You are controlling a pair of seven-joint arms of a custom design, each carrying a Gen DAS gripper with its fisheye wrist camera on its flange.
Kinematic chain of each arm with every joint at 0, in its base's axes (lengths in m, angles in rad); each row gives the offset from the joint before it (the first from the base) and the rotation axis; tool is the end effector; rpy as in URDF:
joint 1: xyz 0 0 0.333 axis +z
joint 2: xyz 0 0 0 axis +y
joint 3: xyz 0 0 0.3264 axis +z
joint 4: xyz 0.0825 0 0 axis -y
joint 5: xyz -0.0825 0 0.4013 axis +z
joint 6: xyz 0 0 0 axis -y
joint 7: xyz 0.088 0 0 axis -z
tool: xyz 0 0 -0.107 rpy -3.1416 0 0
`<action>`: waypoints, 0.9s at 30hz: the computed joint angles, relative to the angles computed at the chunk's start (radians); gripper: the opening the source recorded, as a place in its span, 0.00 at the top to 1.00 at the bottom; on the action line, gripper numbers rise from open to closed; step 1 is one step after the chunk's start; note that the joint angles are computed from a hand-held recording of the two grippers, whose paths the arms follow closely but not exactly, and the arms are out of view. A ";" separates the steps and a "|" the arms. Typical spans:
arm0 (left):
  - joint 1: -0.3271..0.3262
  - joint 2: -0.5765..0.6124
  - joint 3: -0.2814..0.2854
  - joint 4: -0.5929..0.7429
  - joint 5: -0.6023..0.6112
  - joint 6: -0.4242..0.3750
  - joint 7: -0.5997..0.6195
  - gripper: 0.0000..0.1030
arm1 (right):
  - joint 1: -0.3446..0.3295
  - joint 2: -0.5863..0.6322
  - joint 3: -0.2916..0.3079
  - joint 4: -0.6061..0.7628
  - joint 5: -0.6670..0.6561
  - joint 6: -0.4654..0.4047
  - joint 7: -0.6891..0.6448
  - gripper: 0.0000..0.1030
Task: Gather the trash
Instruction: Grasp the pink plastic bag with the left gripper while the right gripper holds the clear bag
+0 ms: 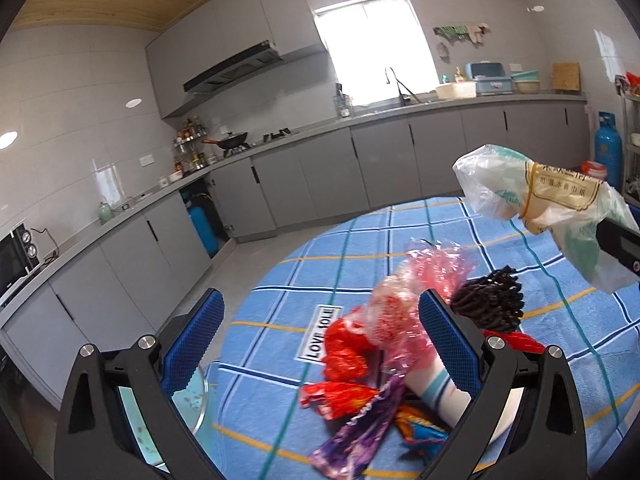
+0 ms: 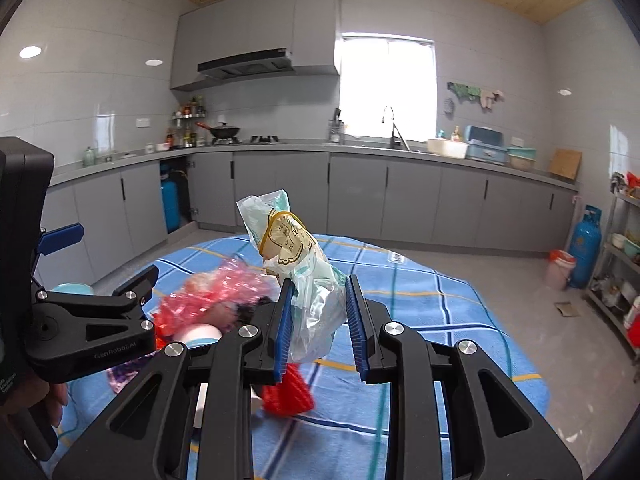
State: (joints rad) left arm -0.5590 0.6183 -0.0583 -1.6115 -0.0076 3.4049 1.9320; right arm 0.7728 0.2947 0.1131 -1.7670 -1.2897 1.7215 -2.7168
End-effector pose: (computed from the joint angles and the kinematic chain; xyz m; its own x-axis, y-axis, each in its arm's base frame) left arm 0.6238 -0.4285 0.4111 -0.6487 -0.7042 -0.2887 -0.1163 0.4666 -0.8768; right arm 0.4817 0.4390 0.4319 -0.6215 -0.7824 0.0396 -0.2924 0.1848 -0.9383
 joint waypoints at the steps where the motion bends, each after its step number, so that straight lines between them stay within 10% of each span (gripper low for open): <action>1: -0.010 0.008 0.008 0.009 -0.003 -0.007 0.002 0.07 | 0.000 0.000 0.000 -0.004 0.004 -0.002 0.004 0.75; 10: -0.010 0.067 -0.012 0.079 0.050 -0.100 -0.007 0.14 | -0.020 0.006 -0.006 -0.021 0.040 0.030 0.025 0.75; 16: 0.172 0.088 -0.254 0.096 0.147 -0.193 0.036 0.84 | -0.023 0.000 -0.007 -0.032 0.043 0.030 0.036 0.75; 27: 0.319 0.038 -0.409 -0.003 0.170 -0.106 0.071 0.96 | -0.004 0.009 -0.003 -0.010 0.016 -0.010 0.033 0.75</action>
State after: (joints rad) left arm -0.2401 0.6567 -0.4675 -1.6146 0.1620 3.2992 2.0027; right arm 0.7684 0.3036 0.1101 -1.7772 -1.2733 1.7119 -2.6842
